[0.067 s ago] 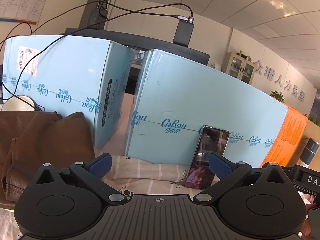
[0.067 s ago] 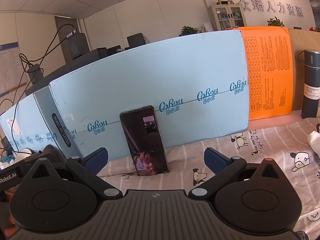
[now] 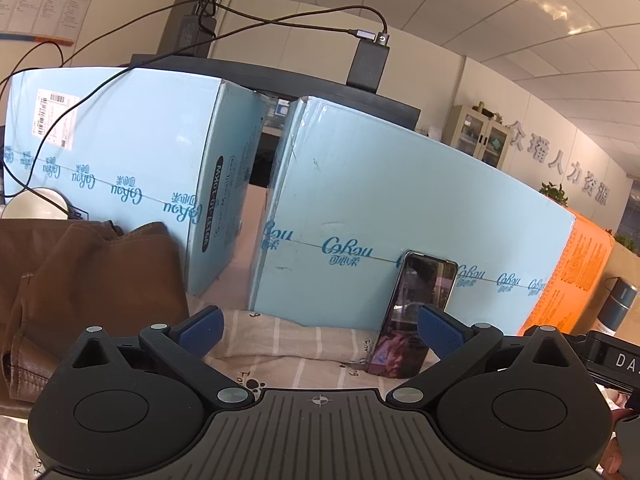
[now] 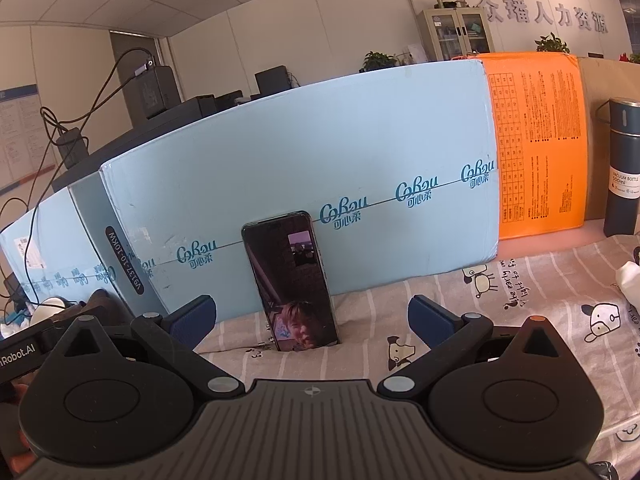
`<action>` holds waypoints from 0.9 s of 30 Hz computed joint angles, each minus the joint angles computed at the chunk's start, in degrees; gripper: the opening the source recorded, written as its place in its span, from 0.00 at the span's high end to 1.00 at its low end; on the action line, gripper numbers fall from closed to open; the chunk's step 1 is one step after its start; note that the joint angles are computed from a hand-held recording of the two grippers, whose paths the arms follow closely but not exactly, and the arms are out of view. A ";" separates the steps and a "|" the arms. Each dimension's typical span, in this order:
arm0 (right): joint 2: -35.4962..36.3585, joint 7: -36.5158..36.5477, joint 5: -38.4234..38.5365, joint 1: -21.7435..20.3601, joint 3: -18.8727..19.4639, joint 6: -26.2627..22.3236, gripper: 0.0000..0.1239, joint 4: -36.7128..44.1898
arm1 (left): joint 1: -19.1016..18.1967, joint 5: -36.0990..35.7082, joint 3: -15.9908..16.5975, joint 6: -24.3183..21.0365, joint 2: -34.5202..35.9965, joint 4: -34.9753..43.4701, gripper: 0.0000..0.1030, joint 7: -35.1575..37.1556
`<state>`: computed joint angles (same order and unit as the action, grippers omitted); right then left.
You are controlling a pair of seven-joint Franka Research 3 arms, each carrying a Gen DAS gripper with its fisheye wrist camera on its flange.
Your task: Fold clothes
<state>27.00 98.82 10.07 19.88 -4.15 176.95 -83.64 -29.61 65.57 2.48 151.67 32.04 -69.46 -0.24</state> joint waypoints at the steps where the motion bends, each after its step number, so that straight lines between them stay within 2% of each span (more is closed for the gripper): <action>1: 0.03 -0.18 0.00 -0.06 0.12 0.27 0.17 -0.03 | 0.05 -0.10 -0.01 -0.07 0.11 0.18 0.00 0.14; 8: 0.19 -2.09 0.72 -0.43 0.99 2.28 0.17 -0.42 | -0.30 2.24 1.01 1.05 -0.39 -0.88 0.00 -2.90; 10: -0.25 -3.88 2.14 -2.37 3.62 2.78 0.17 -1.06 | 0.34 1.60 0.46 1.04 -0.20 -0.57 0.00 -2.62; 13: 0.29 -3.54 2.46 -1.10 2.27 1.44 0.17 -0.05 | 1.04 0.68 0.22 1.57 -0.57 -0.81 0.00 -2.06; 17: -0.06 -4.67 3.45 -2.08 3.56 1.88 0.17 -0.58 | 1.13 0.26 0.09 1.41 -0.70 -0.81 0.00 -1.65; 27: -0.61 -4.79 4.46 -1.72 3.10 2.84 0.17 -1.53 | 0.94 1.06 0.28 1.91 -1.43 -1.37 0.00 -1.89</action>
